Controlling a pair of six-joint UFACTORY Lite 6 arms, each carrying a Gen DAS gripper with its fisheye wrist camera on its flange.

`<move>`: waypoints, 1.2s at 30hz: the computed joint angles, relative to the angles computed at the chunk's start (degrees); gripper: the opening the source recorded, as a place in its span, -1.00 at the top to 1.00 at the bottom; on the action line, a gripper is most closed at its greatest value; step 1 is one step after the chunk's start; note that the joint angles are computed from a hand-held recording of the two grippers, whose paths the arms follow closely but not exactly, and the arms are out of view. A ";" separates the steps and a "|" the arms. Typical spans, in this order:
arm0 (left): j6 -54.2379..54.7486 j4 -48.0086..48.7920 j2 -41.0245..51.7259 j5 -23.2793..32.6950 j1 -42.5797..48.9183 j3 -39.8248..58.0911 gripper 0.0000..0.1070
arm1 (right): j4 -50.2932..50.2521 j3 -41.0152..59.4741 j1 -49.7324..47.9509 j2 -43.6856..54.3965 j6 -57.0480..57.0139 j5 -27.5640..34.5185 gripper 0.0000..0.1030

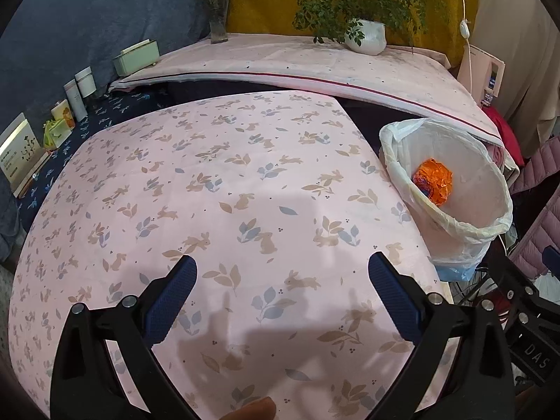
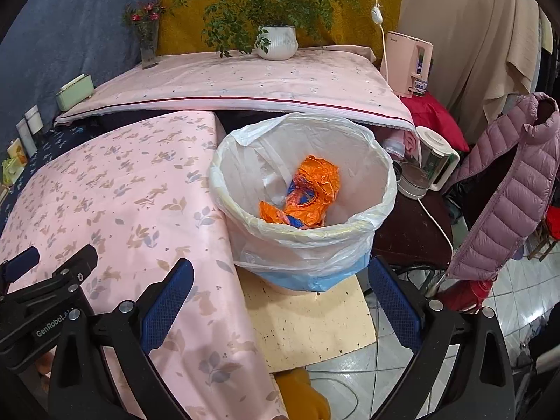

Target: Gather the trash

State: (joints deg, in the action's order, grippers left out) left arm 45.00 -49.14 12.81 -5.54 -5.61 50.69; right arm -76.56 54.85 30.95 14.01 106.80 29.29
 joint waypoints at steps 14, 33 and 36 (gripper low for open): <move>35.40 -35.95 1.63 -0.65 -2.49 4.09 -0.76 | 7.46 2.68 -1.49 0.01 -9.87 1.29 -0.87; 43.61 -45.45 1.59 -0.57 -2.09 5.67 -0.76 | 7.66 4.01 -2.20 1.47 -10.32 0.59 -0.87; 42.34 -44.38 1.22 -0.65 -2.24 5.51 -0.76 | 7.85 4.33 -2.06 1.82 -10.52 0.55 -0.87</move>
